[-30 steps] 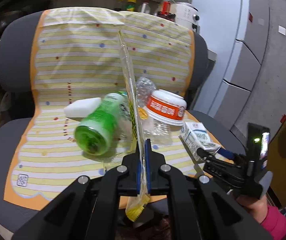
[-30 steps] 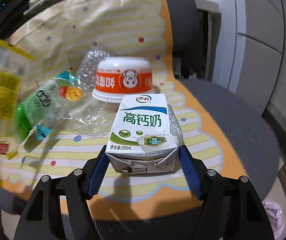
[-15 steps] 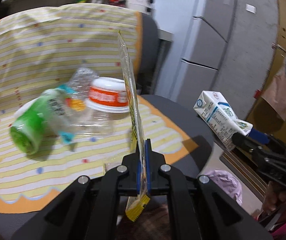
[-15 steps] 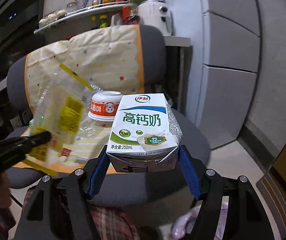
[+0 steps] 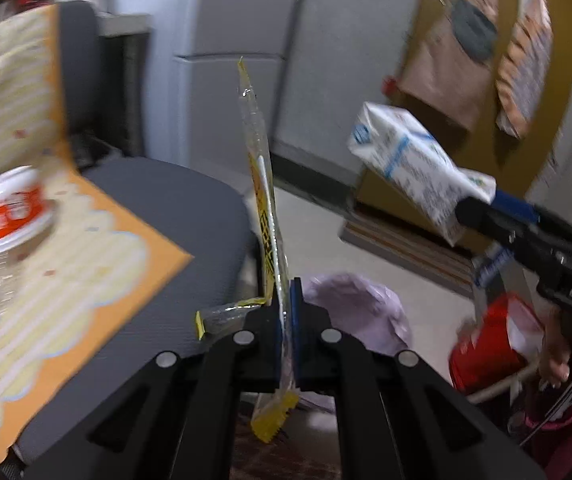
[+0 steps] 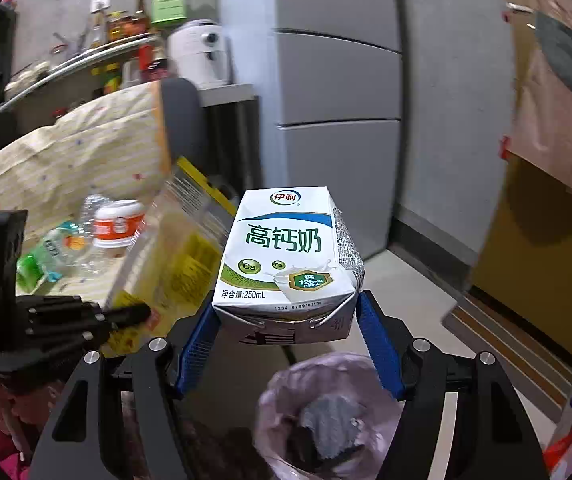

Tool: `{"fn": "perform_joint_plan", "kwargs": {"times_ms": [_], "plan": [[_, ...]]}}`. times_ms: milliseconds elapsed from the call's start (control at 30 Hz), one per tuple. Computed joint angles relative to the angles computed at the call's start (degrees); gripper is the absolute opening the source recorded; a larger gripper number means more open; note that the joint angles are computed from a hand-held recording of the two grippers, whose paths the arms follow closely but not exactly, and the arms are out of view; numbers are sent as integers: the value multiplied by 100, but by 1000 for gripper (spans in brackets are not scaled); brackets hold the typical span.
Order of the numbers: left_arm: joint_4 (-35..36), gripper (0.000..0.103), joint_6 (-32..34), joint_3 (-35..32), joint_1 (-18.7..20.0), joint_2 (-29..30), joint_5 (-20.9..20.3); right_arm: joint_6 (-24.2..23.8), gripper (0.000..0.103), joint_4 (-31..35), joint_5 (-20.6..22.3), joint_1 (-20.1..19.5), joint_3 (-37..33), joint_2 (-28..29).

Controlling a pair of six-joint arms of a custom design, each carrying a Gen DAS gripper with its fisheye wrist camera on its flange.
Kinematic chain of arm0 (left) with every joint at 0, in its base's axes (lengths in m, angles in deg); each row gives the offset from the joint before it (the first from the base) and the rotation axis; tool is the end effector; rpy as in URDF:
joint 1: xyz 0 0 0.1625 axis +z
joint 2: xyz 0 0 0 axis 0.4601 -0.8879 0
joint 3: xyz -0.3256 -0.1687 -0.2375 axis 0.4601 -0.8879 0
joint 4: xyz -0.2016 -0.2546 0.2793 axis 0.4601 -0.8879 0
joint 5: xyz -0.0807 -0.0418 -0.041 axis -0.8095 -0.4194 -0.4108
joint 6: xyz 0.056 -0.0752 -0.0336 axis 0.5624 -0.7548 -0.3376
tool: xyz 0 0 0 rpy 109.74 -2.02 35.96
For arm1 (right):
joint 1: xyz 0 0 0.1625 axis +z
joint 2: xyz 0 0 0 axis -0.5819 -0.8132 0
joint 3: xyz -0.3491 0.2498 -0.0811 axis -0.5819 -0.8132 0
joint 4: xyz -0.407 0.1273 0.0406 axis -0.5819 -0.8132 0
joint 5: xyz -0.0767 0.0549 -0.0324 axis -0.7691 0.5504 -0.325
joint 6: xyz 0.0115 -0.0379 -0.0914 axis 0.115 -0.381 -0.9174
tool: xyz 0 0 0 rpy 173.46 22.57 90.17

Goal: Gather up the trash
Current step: 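Carry the wrapper and milk carton in both tools toward the trash bag, then open both tools to drop the wrapper and carton into the bag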

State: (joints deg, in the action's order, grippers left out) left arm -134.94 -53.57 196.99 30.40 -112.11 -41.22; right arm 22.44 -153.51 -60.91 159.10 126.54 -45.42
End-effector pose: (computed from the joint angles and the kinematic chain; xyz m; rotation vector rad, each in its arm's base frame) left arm -0.1234 -0.5310 0.2851 0.8827 2.5205 -0.7106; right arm 0.3684 -0.4466 0.0569 0.5009 -2.1788 1.2238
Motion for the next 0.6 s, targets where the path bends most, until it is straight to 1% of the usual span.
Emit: {"fn": "perform_joint_plan", "kwargs": {"times_ms": [100, 267, 400, 467, 533, 600], "plan": [[462, 2, 17, -162, -8, 320, -111, 77, 69, -255, -81, -90, 158, -82], [1214, 2, 176, -396, -115, 817, -76, 131, 69, -517, -168, -204, 287, -173], [1619, 2, 244, -611, -81, 1150, -101, 277, 69, -486, -149, -356, 430, -254], [1639, 4, 246, -669, -34, 1271, -84, 395, 69, -397, -156, -433, 474, -283], [1719, 12, 174, -785, 30, 1396, -61, 502, 69, -310, -163, -498, 507, -303], [1693, 36, 93, -845, 65, 1470, 27, 671, 69, -152, -177, -575, 532, -328]]}}
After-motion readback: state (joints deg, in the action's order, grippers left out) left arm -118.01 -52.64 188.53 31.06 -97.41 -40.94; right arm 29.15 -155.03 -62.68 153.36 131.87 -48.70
